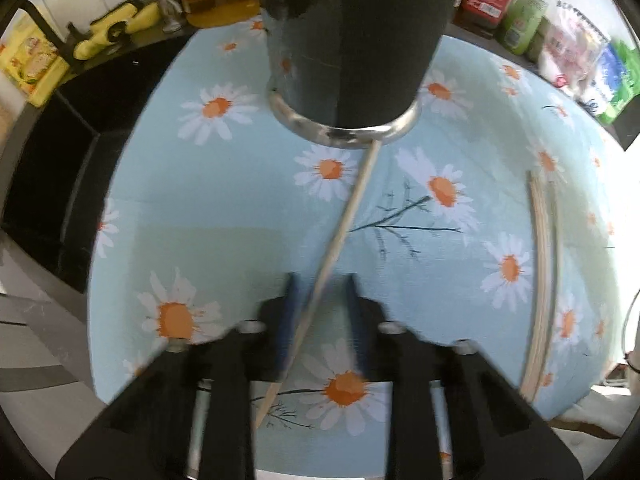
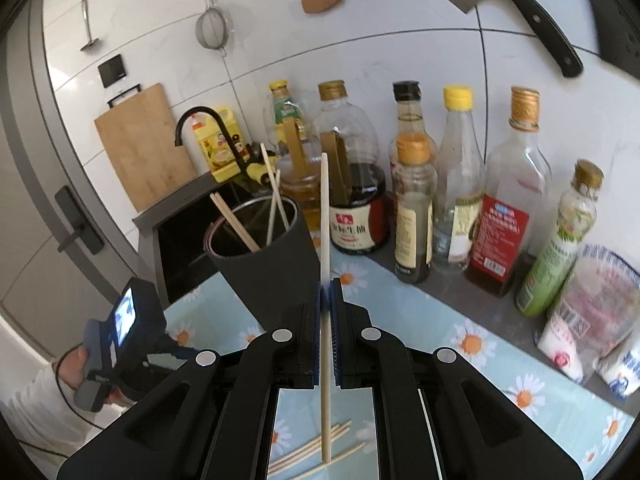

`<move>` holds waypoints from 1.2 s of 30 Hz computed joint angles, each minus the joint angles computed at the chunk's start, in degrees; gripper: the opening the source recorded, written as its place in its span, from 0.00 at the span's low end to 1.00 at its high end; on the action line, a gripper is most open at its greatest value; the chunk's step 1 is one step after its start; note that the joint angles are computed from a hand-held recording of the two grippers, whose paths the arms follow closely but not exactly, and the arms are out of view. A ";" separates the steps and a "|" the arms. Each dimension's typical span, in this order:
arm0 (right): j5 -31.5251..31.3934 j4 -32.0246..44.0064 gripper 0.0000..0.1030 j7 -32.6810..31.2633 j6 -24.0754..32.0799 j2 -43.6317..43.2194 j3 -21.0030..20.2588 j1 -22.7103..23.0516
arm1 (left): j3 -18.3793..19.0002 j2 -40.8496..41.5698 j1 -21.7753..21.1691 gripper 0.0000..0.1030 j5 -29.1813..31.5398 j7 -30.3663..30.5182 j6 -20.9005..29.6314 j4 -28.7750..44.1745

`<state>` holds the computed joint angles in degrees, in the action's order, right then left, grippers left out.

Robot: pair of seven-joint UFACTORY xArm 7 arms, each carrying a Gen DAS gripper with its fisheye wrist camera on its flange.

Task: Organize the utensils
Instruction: 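Lift both held chopsticks upright and carry them over the black holder, then lower both chopsticks into the black holder and open both tools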

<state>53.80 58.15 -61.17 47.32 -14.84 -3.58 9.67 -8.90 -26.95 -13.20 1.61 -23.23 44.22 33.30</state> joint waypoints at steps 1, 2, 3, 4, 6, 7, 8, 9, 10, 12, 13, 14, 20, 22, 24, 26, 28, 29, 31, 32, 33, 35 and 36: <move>-0.21 -0.46 0.05 0.20 -0.09 -0.34 0.02 -0.12 | -0.31 0.14 -0.05 0.08 0.44 0.10 0.26 0.15; -0.34 -0.76 0.05 0.31 -0.11 -0.58 -0.02 -0.16 | -0.78 0.27 -0.13 0.08 1.05 0.03 0.47 0.26; -0.49 -0.96 0.05 0.53 -0.19 -0.77 -0.04 -0.20 | -0.89 0.30 -0.32 0.07 1.24 0.20 0.67 0.32; -0.61 -1.25 0.05 0.68 -0.18 -1.05 -0.16 -0.26 | -0.41 0.12 -0.72 0.07 0.52 0.68 0.58 0.07; -0.81 -1.49 0.05 0.81 0.03 -1.45 -0.44 -0.30 | 0.44 -0.73 -1.58 0.05 -1.75 1.14 0.45 -0.57; -0.78 -1.66 0.05 0.67 0.22 -1.75 -0.67 -0.32 | 0.21 -1.09 -1.50 0.05 -1.85 0.70 0.49 -0.85; -0.78 -1.75 0.05 0.59 0.43 -1.95 -0.82 -0.29 | -0.24 -1.81 -1.35 0.05 -1.72 -0.13 0.80 -1.33; -0.75 -1.79 0.05 0.45 0.67 -2.16 -0.96 -0.25 | -0.42 -2.67 -1.41 0.05 -1.90 -0.75 0.98 -1.89; -0.57 -1.85 0.05 0.21 0.96 -2.44 -1.15 -0.18 | -0.38 -3.66 -1.58 0.05 -2.39 -1.26 1.09 -2.48; -0.19 -1.75 0.05 -0.18 1.67 -2.68 -1.48 -0.03 | -0.85 -5.81 -1.54 0.05 -2.47 -2.71 2.02 -3.22; 0.06 -1.69 0.05 -0.40 1.99 -2.81 -1.59 0.04 | -1.42 -7.19 -1.28 0.05 -2.03 -3.95 2.84 -3.51; 0.48 -1.63 0.05 -0.85 2.48 -3.04 -1.75 0.19 | -1.74 -8.33 -1.13 0.05 -1.75 -4.91 3.52 -3.62; 2.97 -0.78 0.05 -3.22 5.27 -3.75 -2.33 0.88 | -2.58 -14.60 0.51 0.05 0.61 -8.81 7.66 -3.00; 4.19 0.03 0.05 -4.01 6.70 -3.48 -2.61 1.08 | -3.57 -15.87 1.30 0.05 1.81 -10.61 9.42 -2.02; 5.03 1.04 0.05 -4.73 8.18 -3.11 -2.65 1.08 | -4.47 -16.88 2.03 0.05 2.87 -12.60 10.56 -0.59; 5.83 2.07 0.05 -5.60 8.97 -2.77 -2.42 1.06 | -5.00 -17.41 2.69 0.05 4.09 -13.83 10.73 0.91; 7.14 3.59 0.05 -6.49 10.33 -2.04 -2.41 1.16 | -5.63 -17.86 3.54 0.05 5.48 -15.25 10.90 2.53; 7.79 4.27 0.05 -6.97 10.61 -1.67 -2.27 1.13 | -5.78 -17.90 3.89 0.05 6.11 -15.66 10.51 3.58; 9.92 5.10 0.05 -8.07 10.23 -1.28 -2.02 1.07 | -5.99 -17.57 4.62 0.05 7.28 -16.19 9.77 5.44; 11.36 5.50 0.05 -8.92 10.89 -1.02 -2.31 1.03 | -6.37 -17.20 5.29 0.05 8.31 -16.51 9.37 6.68; 12.93 6.08 0.05 -9.76 11.61 -0.57 -2.51 0.99 | -6.75 -16.71 5.95 0.05 9.39 -16.73 8.90 7.87; 17.22 6.97 0.05 -12.38 12.62 0.29 -2.77 0.81 | -8.23 -16.05 7.93 0.05 12.31 -18.22 7.78 9.84; 19.55 7.28 0.05 -13.96 13.09 0.70 -2.90 0.63 | -8.79 -15.60 8.89 0.05 13.77 -18.92 7.00 10.74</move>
<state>73.35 65.42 -75.13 60.40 -14.14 -6.49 10.30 -17.69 -42.55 -4.31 15.38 -42.16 51.22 44.04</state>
